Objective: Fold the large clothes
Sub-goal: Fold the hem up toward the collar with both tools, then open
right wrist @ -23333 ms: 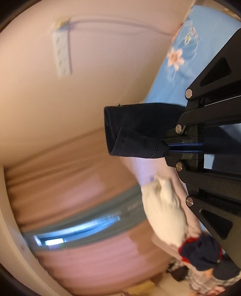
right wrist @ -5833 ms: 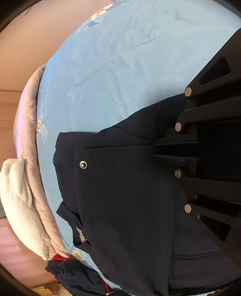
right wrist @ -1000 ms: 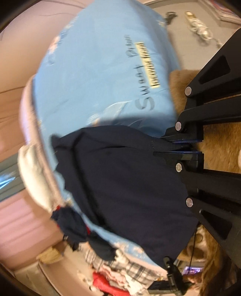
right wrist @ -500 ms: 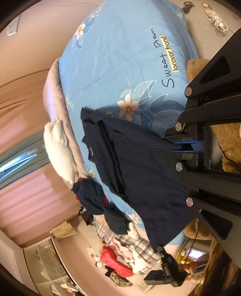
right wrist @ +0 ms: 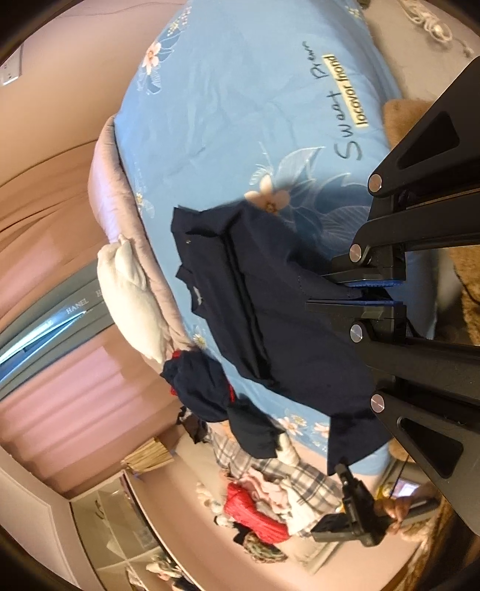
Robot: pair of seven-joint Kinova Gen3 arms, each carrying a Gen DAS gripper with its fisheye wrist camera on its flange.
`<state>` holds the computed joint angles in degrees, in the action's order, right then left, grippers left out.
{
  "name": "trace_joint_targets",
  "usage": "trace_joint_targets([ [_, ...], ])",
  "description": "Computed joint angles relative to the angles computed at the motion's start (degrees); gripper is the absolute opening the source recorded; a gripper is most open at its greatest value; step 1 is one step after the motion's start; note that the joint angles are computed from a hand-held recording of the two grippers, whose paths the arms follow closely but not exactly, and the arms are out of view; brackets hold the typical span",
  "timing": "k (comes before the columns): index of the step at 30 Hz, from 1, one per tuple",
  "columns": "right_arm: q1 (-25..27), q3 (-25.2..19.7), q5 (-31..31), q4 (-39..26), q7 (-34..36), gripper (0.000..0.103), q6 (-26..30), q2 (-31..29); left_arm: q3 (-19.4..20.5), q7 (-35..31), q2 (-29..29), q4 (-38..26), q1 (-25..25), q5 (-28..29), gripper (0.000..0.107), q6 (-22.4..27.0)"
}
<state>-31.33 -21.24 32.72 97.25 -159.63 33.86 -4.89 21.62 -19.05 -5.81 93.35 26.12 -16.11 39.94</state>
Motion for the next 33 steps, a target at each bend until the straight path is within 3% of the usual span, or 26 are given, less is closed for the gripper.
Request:
trace_joint_targets([
  [7,-0.5,2.9,-0.6,-3.9,4.0,0.006,-0.2,3.3,-2.3,-3.6,2.2,-2.0,-0.6,1.1,0.005,-1.5],
  [16,-0.1,8.9,-8.5,-9.0,12.4,0.006,-4.2,9.2,-6.7,-8.9,7.9,-8.1,0.2,0.7,0.005,-1.6],
  [19,0.9,10.6,-14.0,-12.4,17.4,0.006,-4.0,12.4,-8.5,-9.8,11.0,-11.9,0.8,-0.6,0.005,1.2],
  [25,1.1,14.0,-20.1,-20.7,22.0,0.006,1.2,19.0,-12.9,-13.5,18.0,-19.1,0.2,1.2,0.006,5.6],
  [33,-1.0,18.6,-20.8,-33.4,21.7,0.006,11.8,28.7,-18.0,-14.0,26.9,-29.0,0.6,0.5,0.003,13.7],
])
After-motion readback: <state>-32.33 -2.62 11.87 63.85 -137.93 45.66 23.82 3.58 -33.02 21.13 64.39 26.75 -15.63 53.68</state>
